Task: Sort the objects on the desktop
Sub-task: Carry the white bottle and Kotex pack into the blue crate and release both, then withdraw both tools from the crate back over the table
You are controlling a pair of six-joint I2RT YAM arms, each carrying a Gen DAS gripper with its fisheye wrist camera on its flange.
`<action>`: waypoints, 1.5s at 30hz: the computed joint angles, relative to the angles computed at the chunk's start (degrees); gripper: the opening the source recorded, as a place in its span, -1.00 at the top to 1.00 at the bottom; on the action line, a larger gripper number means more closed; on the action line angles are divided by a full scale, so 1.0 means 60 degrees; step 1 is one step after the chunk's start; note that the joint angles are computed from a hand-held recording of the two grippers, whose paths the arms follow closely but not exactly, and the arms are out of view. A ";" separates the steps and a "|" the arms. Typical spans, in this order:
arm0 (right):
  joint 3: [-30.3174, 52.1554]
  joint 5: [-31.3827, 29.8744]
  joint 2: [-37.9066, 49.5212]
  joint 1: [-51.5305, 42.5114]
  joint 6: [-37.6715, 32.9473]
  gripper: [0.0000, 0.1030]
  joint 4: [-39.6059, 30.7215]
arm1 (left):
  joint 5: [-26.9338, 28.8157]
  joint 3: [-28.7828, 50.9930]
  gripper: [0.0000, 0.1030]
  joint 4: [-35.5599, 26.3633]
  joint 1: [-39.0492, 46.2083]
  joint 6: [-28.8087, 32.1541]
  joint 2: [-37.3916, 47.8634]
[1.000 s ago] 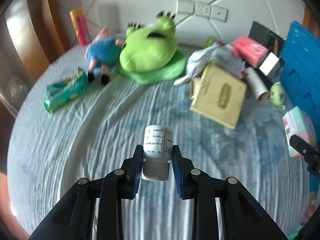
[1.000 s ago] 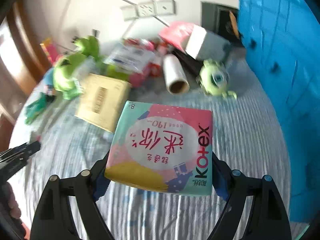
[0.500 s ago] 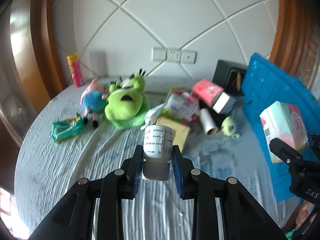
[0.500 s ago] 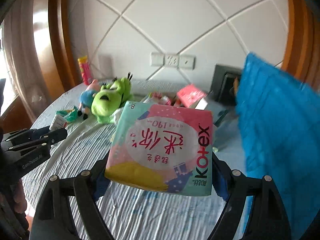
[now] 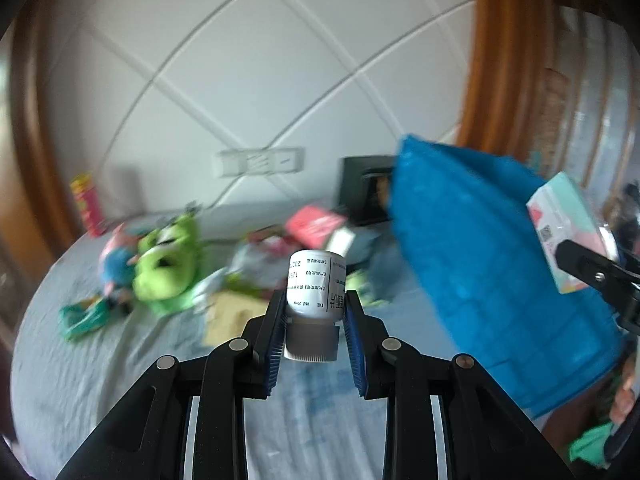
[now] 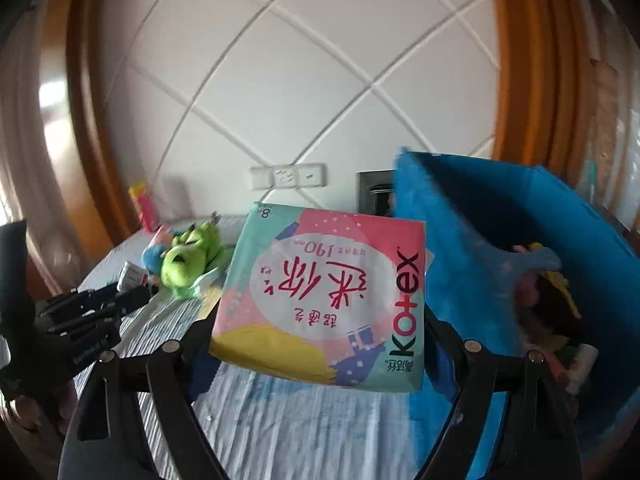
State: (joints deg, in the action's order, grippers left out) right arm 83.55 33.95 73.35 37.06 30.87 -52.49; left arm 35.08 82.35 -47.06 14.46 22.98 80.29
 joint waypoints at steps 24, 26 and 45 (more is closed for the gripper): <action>0.3107 -0.7491 0.2658 -1.3467 -1.1890 -0.62 -0.4209 | -0.5972 0.9344 0.45 -0.4783 -1.1334 -0.5061 0.5949; 0.3239 -0.7650 0.2819 -1.3572 -1.1985 -0.62 -0.4345 | -0.6091 0.9232 0.21 -0.4673 -1.1356 -0.5131 0.5914; 0.2096 -0.8348 0.1773 -1.3943 -1.2177 -0.92 -0.4033 | -0.6662 0.7233 -0.56 -0.3518 -1.1175 -0.5543 0.4772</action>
State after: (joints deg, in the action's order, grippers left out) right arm 96.13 -16.14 83.99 -46.59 -42.19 -76.69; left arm -4.89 125.75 -68.17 -52.59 -10.28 108.92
